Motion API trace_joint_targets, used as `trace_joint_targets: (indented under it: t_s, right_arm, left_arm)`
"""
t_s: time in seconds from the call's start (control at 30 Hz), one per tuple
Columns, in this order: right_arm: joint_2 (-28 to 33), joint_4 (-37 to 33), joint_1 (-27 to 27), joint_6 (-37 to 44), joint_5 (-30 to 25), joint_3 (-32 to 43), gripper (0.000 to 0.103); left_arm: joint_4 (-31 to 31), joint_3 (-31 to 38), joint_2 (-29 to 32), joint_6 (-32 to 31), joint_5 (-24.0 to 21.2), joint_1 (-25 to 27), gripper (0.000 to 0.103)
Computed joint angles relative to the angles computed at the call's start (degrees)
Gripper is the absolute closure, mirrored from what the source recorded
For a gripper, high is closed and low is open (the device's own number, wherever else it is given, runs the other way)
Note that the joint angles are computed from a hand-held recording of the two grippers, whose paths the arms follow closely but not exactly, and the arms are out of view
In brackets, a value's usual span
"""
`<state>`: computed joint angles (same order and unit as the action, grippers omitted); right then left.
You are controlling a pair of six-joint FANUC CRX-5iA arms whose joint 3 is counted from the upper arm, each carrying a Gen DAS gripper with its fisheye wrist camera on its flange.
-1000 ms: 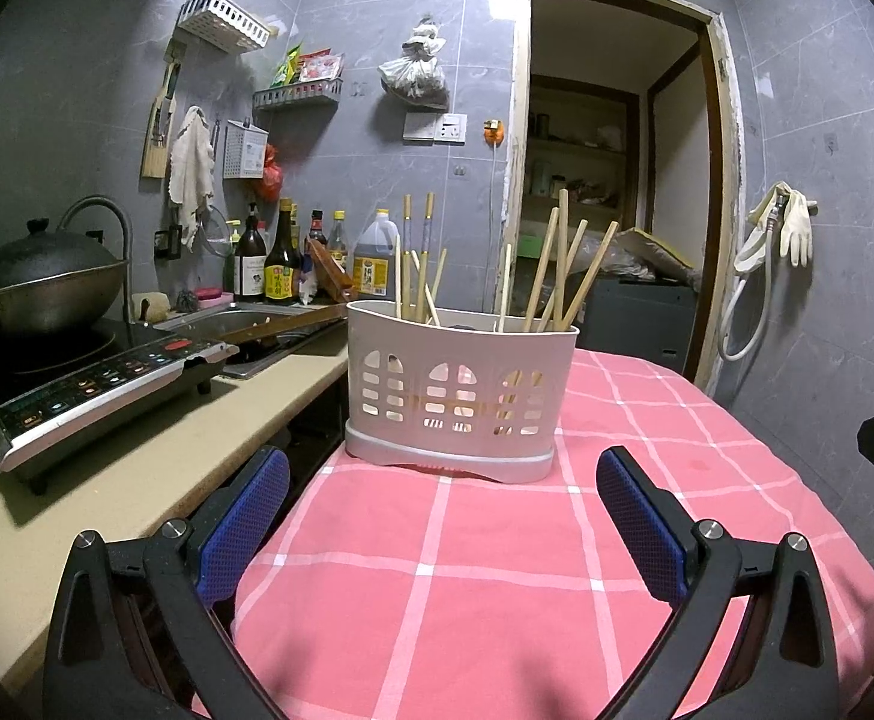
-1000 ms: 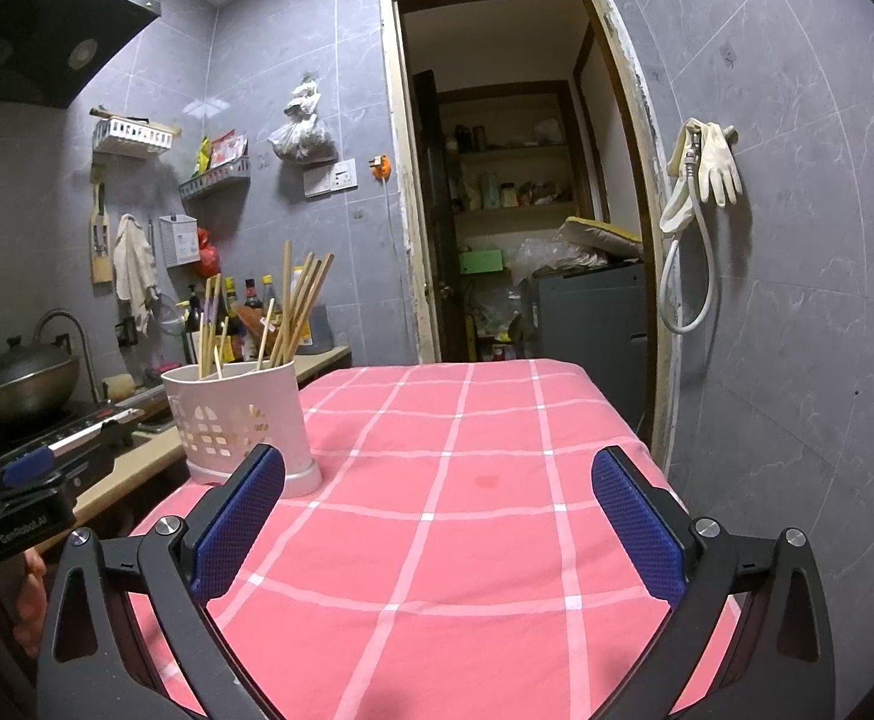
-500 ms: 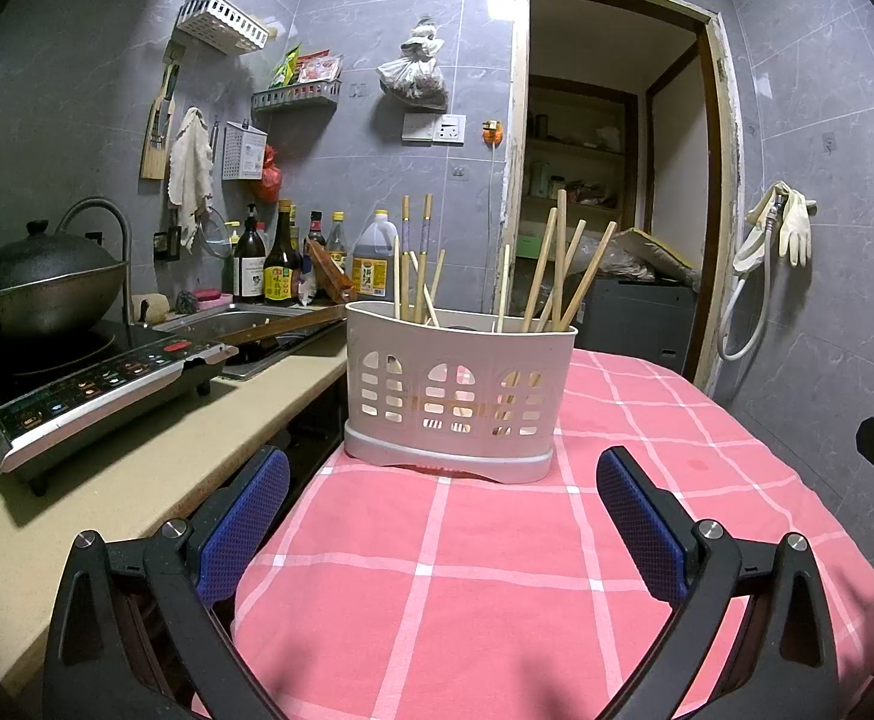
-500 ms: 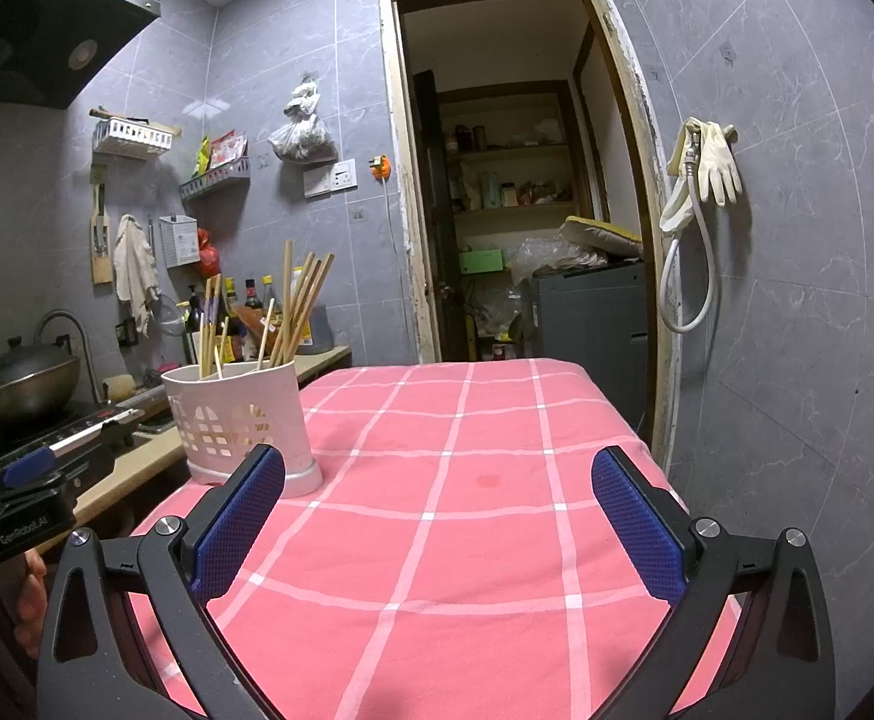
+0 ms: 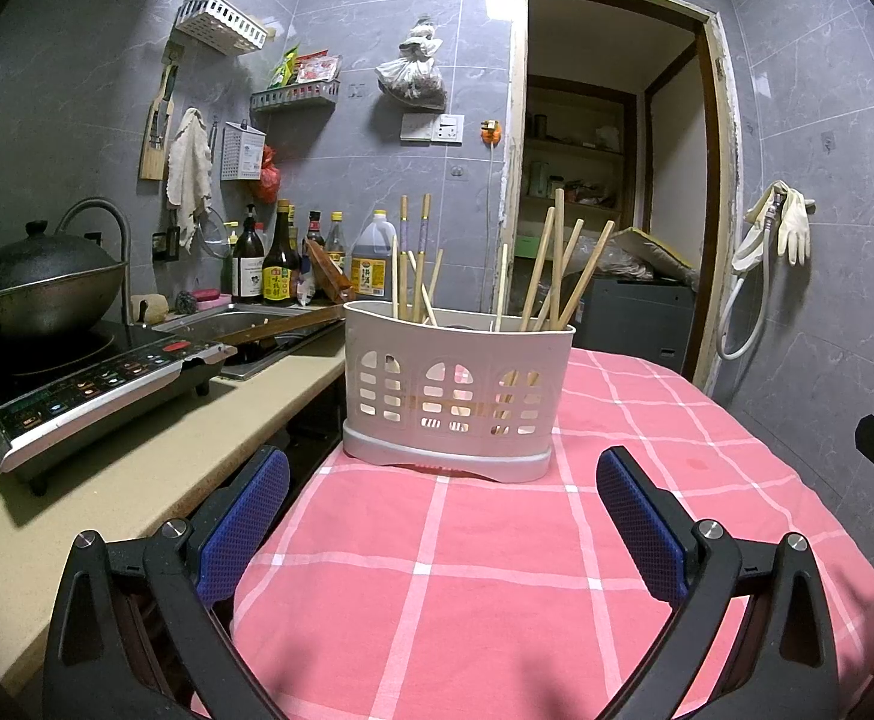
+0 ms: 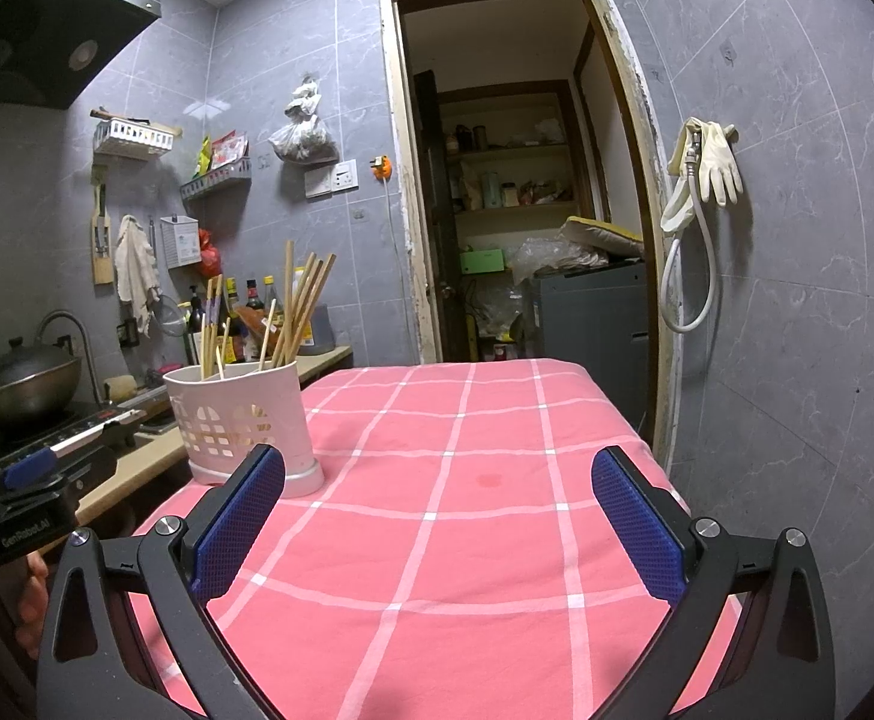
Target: Organize utensils
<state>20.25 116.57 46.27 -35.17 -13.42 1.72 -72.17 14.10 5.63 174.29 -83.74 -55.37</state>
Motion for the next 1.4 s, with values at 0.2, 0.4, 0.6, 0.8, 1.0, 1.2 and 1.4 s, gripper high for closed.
trace_joint_targets:
  t_s: [0.2,0.4,0.6,0.8,1.0,1.2,1.4]
  right_arm:
    - [0.0,0.3,0.1,-0.3,0.0,-0.1,0.0]
    - [0.0,0.0,0.1,-0.1,-0.1,-0.1,0.0]
    - [-0.1,0.1,0.2,-0.2,-0.2,-0.2,0.0]
    - [0.0,-0.1,0.2,0.0,-0.2,-0.1,0.0]
    - [0.0,-0.2,0.2,0.1,-0.2,-0.1,0.0]
    - [0.0,-0.1,0.2,0.0,-0.2,-0.1,0.0]
    - [0.0,-0.4,0.3,0.2,-0.1,-0.1,0.0]
  left_arm:
    - [0.0,0.1,0.1,0.1,0.0,0.0,0.003]
    - [0.0,0.0,0.0,0.0,0.0,0.0,0.003]
    - [-0.2,0.1,0.2,-0.1,-0.1,-0.1,0.003]
    - [0.2,0.2,0.1,-0.3,0.0,0.0,0.003]
    - [-0.4,0.1,0.0,-0.7,-0.1,-0.5,0.003]
    - [-0.6,0.0,0.0,-1.0,0.0,-0.4,0.003]
    - [-0.5,-0.1,-0.1,-1.2,0.1,-0.4,0.003]
